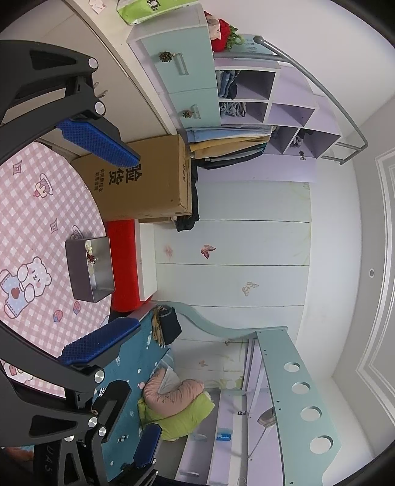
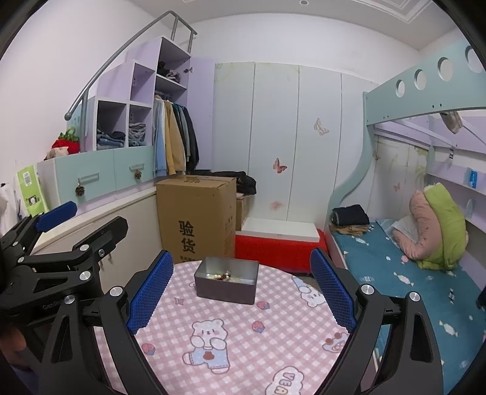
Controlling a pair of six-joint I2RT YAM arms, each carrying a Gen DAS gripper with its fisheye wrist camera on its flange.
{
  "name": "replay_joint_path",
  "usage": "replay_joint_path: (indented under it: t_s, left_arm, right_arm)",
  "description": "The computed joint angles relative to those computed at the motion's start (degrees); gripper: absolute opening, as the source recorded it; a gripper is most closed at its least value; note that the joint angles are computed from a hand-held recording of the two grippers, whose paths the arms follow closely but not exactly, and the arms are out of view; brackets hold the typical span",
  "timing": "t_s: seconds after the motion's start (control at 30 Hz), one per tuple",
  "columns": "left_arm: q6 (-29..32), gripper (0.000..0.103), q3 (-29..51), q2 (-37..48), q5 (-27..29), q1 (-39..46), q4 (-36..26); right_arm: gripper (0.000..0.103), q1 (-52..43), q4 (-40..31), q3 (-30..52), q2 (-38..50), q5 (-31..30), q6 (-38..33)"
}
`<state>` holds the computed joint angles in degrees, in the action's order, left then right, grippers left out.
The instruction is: Organize jewelry
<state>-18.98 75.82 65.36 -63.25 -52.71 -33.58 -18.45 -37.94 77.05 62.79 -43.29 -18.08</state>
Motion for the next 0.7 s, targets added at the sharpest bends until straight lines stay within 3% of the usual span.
replay_joint_path:
  t_s: [0.7]
  left_arm:
    - [1.26, 0.096, -0.72, 0.13, 1.02, 1.50, 1.13]
  right_arm:
    - [0.089, 0.96, 0.95, -1.54, -0.08, 1.01, 0.27]
